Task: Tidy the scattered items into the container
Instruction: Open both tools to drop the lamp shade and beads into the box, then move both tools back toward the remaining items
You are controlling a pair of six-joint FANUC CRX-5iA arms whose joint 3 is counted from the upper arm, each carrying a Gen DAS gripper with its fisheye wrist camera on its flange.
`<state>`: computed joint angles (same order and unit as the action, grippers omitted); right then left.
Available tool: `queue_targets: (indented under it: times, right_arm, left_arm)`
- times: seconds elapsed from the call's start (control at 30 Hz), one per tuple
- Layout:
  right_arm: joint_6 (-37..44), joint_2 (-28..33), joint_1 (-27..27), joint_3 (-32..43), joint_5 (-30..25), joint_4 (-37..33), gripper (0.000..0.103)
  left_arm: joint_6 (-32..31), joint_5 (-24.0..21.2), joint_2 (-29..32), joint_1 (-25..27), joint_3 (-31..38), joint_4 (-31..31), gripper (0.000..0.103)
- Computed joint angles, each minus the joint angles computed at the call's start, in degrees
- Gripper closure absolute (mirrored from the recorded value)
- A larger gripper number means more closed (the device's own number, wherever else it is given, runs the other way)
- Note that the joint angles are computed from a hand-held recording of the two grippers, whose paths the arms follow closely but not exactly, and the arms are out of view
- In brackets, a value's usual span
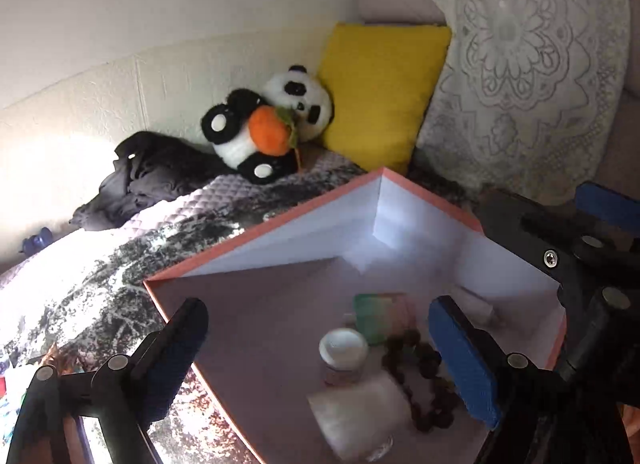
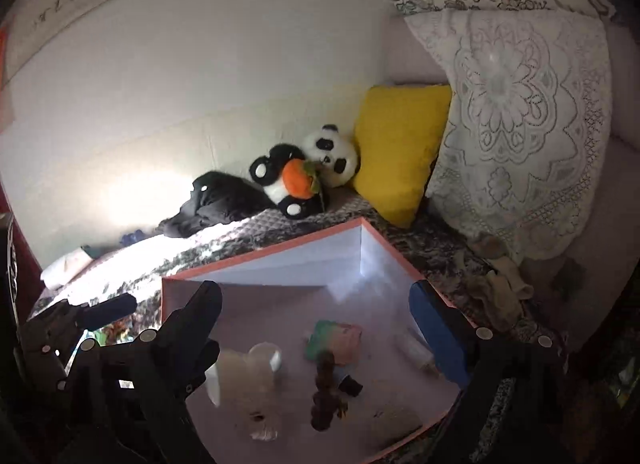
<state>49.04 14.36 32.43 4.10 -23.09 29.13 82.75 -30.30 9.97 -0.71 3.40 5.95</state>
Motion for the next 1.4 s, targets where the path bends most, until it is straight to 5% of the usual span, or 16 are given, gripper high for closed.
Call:
queue_targets:
  times: [0.37,0.5,0.8,1.07,1.4]
  right_arm:
    - [-14.7,-3.0,2.8,-5.8,7.1,12.5,0.007]
    - [-11.6,-2.2,7.0,-4.2,6.7,9.5,0.007]
    - [8.4,5.3,17.9,8.2,-1.7,-10.0,0.007]
    - [18.0,19.9,24.6,25.1,-16.3,-20.1,0.006]
    - [14.7,39.8,26.3,50.9,-29.7,-18.9,0.006]
  left_arm:
    - [4.1,1.7,-11.6,7.3,-9.6,-3.3,0.01]
    - [3.2,1.2,-17.9,13.3,-15.9,-3.3,0.009]
    - [-4.6,0.2,-25.8,32.8,-28.4,1.3,0.009]
    - [-17.1,5.1,-20.0,45.4,-33.7,11.1,0.009]
    - [-29.2,8.2,-4.8,45.7,-29.4,24.7,0.009]
